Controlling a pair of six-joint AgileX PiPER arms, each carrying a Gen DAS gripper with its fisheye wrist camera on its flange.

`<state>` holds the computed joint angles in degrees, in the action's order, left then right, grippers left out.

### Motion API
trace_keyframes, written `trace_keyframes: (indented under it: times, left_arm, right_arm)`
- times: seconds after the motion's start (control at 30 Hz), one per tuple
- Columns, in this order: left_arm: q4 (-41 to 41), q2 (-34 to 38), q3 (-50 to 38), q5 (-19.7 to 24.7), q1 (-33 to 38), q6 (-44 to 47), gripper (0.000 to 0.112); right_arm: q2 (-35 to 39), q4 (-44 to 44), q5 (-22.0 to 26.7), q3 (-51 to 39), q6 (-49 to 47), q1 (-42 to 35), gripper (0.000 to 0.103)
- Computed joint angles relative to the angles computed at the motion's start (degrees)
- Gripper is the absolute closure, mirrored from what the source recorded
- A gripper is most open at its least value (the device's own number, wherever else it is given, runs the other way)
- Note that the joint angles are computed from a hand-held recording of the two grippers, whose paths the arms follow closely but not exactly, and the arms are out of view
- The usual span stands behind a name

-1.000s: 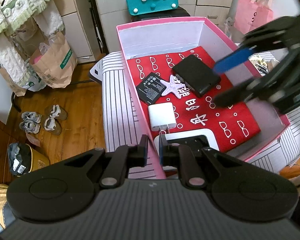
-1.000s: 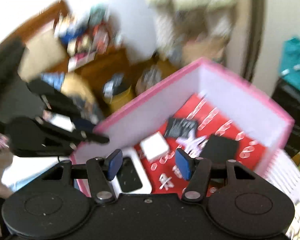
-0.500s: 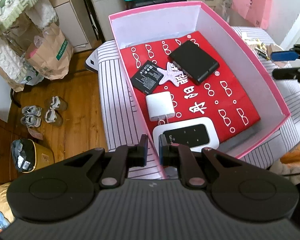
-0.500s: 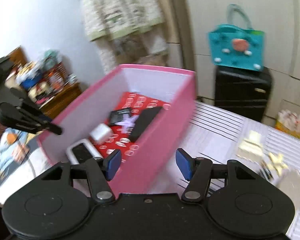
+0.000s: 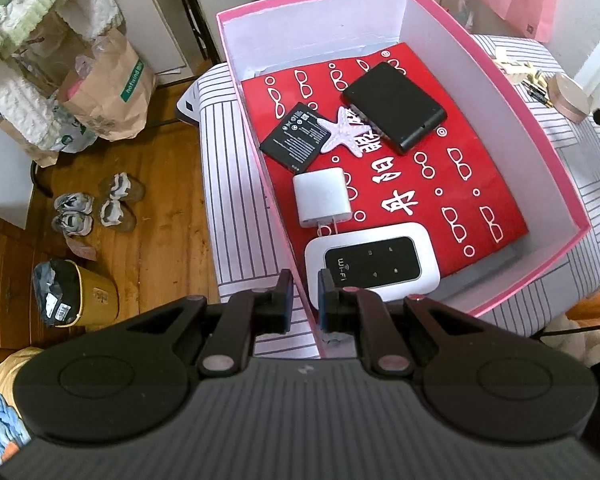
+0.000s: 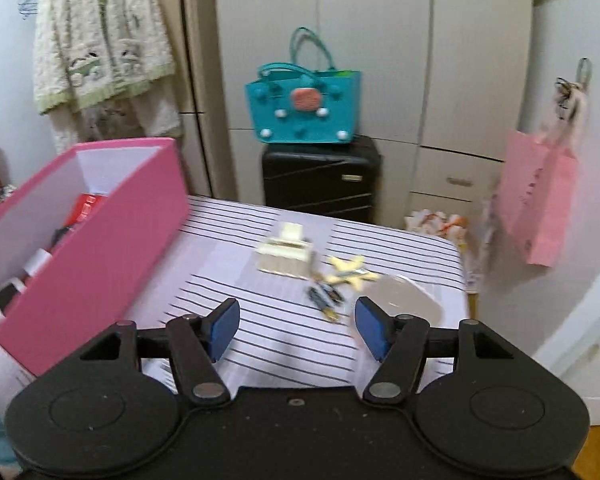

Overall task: Organize rigid objects
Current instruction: 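Return the right tool to the table and grasp the beige rounded speaker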

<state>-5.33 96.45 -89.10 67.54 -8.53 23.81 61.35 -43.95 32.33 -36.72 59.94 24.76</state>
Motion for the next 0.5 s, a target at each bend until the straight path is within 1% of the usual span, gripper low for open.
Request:
trace_keyframes:
  times: [0.13, 0.2, 0.3, 0.33, 0.4, 0.43, 0.5]
  left_arm:
    - [0.32, -0.62, 0.76, -0.90, -0.14, -2.04, 0.102]
    - [1.44, -1.30, 1.97, -2.33, -0.98, -2.47, 0.102]
    - [2.37, -1.72, 2.92, -3.52, -1.64, -3.50, 0.102]
    - [2.25, -1.63, 2.75, -3.35, -1.59, -3.68, 0.102]
    - [1.72, -1.39, 2.28, -2.90, -1.17, -3.77, 0.102]
    - [1.62, -1.40, 2.31, -2.95, -1.10, -3.83, 0.102]
    - [1.38, -1.53, 2.50, -3.10, -0.94, -3.91, 0.102]
  right_arm:
    - [-1.63, -2.58, 0.24, 3.60, 2.55, -2.14, 0.033]
    - [-1.68, -3.73, -0.13, 5.11, 3.50, -3.55, 0.032]
    - [-1.33, -5.23, -3.43, 7.55, 3.55, -7.61, 0.030]
    - [-0.95, -5.89, -5.28, 8.31, 3.66, -9.29, 0.029]
    - [0.71, -4.49, -10.51, 9.26, 1.55, -14.73, 0.025]
    - [1.55, -5.44, -13.14, 9.90, 2.46, -16.63, 0.024]
    - [3.89, -11.39, -21.18, 11.86, 7.95, -21.54, 0.024]
